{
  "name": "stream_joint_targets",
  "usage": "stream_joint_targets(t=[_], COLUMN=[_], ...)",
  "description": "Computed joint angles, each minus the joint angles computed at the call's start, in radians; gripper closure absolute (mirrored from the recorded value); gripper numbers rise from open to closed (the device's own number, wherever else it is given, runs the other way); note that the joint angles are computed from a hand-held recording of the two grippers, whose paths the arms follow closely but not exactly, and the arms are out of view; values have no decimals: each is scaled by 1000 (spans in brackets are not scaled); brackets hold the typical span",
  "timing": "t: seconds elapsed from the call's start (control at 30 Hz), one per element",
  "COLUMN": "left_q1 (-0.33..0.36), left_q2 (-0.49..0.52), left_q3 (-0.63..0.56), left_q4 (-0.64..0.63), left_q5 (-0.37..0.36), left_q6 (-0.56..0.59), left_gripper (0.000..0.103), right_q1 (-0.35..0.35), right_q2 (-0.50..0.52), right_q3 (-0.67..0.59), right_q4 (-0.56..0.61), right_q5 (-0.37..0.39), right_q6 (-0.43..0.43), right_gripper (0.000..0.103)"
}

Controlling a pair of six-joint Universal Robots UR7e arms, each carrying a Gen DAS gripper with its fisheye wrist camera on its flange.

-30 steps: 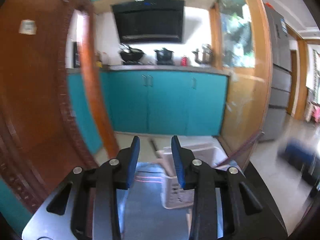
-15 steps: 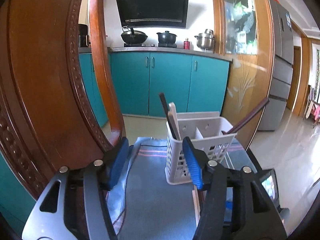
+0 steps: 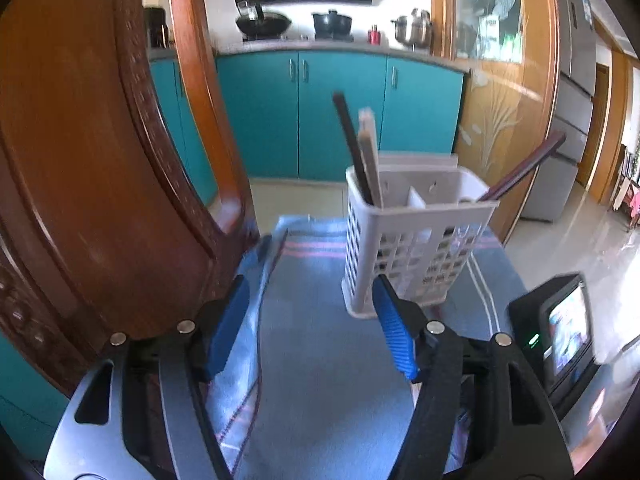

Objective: Organize utensils
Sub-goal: 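Lower both open tools back to the chopsticks on the cloth, then close the left tool on a white chopstick while the right tool grasps a red-brown chopstick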

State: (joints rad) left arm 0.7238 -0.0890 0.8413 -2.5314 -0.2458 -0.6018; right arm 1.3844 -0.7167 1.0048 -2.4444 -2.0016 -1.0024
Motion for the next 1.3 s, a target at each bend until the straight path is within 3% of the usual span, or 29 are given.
stream_joint_targets(t=[0.13, 0.2, 0.33, 0.47, 0.53, 0.67, 0.73, 0.83, 0.93, 1.1, 1.2, 1.3], left_q1=[29, 42, 80, 89, 92, 85, 85, 90, 86, 61, 64, 86], left_q2=[-17, -9, 53, 131, 165, 230, 228, 183, 131, 61, 54, 56], left_q3=[-4, -27, -152, -263, -321, -421, -410, -334, -237, -107, -111, -125], left_q4=[109, 167, 292, 383, 433, 525, 492, 426, 303, 132, 190, 228], left_q5=[-140, -207, -415, -485, -493, -433, -435, -460, -465, -438, -389, -425], left_q6=[-90, -111, -113, -98, -98, -98, -88, -123, -105, -52, -79, -109], left_gripper=[39, 41, 41, 41, 41, 60, 80, 84, 98, 98, 94, 89], right_q1=[-11, -19, -39, -45, -45, -33, -34, -38, -40, -44, -42, -41], right_q2=[35, 49, 96, 132, 141, 96, 91, 85, 85, 69, 73, 72], right_q3=[-145, -197, -343, -442, -473, -383, -373, -366, -369, -345, -343, -331], right_q4=[193, 228, 381, 463, 480, 420, 413, 415, 414, 398, 392, 383], right_q5=[25, 23, 56, 87, 109, 116, 115, 111, 112, 116, 105, 92], right_q6=[137, 178, 259, 302, 305, 293, 285, 277, 270, 265, 260, 246], right_gripper=[97, 97, 97, 95, 93, 79, 78, 78, 78, 78, 78, 76])
